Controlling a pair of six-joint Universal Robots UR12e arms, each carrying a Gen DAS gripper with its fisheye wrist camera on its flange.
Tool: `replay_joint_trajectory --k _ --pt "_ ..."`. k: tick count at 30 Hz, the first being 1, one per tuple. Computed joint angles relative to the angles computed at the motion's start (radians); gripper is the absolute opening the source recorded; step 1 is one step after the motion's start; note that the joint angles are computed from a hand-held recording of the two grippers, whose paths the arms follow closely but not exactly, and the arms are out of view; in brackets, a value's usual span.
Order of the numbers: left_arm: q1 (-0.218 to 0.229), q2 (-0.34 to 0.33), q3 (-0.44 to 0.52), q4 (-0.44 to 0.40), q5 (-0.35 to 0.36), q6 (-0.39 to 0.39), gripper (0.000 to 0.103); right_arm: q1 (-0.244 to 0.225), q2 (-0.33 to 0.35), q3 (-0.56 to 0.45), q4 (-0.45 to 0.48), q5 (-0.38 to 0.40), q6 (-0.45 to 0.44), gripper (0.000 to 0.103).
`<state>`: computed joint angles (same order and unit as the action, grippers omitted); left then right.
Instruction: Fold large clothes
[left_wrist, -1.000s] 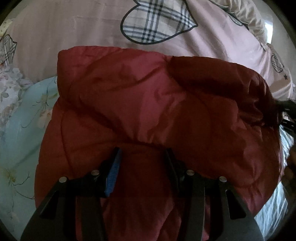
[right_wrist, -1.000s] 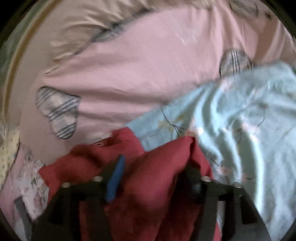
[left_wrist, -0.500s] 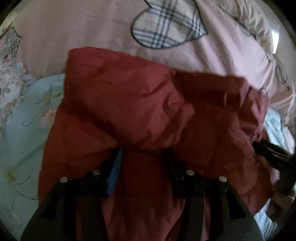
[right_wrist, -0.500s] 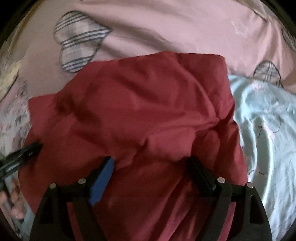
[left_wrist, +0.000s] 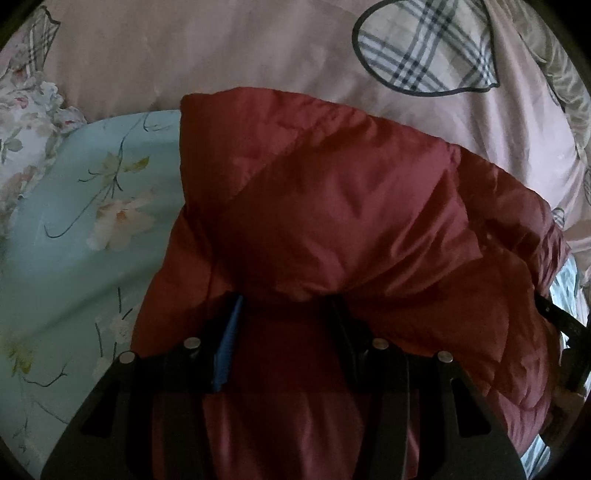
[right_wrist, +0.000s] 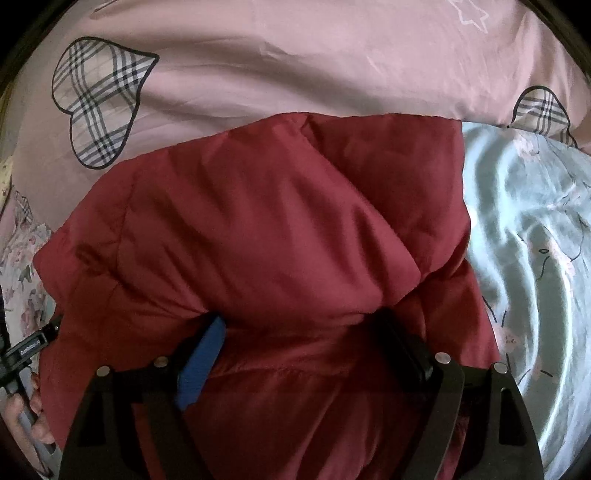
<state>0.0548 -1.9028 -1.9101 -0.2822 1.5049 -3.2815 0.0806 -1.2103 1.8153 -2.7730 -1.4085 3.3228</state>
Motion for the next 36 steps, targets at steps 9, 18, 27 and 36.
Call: replay_joint_trajectory --k 9,18,27,36 --pt "-0.007 0.033 -0.018 -0.008 0.008 0.004 0.047 -0.005 0.013 -0.007 -0.013 0.008 -0.004 0.085" --pt "0.029 0.12 -0.115 0.062 -0.074 -0.011 0.047 -0.023 -0.041 0.052 -0.074 0.05 -0.016 0.086" --pt "0.089 0.162 -0.174 0.099 -0.149 -0.015 0.075 -0.07 -0.156 0.169 -0.119 0.094 -0.042 0.086" --pt "0.136 0.158 -0.203 0.101 -0.23 -0.06 0.075 -0.126 -0.196 0.215 -0.077 0.136 -0.003 0.087"
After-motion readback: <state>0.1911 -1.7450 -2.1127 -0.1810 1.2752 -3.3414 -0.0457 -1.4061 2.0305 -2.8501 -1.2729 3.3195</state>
